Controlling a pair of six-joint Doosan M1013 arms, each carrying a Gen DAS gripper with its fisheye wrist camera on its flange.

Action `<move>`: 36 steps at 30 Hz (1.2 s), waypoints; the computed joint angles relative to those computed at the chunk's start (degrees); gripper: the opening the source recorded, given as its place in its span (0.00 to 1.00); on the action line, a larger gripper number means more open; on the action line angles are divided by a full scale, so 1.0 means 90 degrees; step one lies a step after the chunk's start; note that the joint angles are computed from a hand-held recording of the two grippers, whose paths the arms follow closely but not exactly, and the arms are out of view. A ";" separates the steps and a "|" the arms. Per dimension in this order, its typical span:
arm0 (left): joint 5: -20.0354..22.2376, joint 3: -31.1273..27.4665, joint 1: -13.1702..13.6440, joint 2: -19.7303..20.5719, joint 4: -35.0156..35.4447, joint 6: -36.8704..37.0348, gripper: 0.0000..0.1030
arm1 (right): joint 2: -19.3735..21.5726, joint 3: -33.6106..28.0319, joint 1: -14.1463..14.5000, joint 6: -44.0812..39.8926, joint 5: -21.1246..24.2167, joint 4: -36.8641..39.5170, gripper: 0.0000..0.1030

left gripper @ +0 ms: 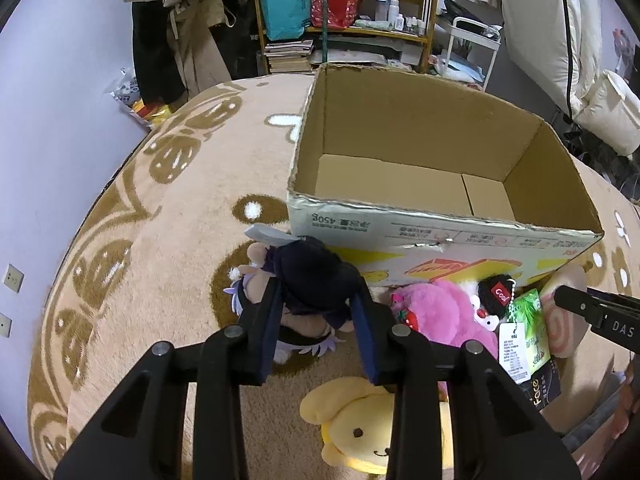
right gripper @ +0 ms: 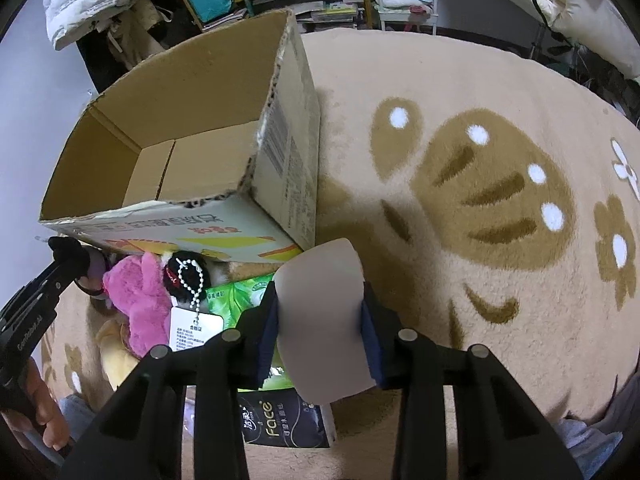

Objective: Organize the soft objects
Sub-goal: 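Lift the doll with the left tool while the right tool lifts the pink roll over the box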

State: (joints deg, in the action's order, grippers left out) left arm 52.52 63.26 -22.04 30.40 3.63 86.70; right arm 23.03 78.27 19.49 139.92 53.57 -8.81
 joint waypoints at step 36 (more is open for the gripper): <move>-0.2011 0.1333 -0.0016 -0.1159 0.0685 -0.0866 0.27 | -0.0563 0.0551 0.0264 0.1082 -0.1412 -0.1423 0.38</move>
State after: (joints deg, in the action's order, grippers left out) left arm 34.43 75.26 -22.18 19.97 9.79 78.90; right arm 17.97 83.23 21.87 149.66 40.86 -21.62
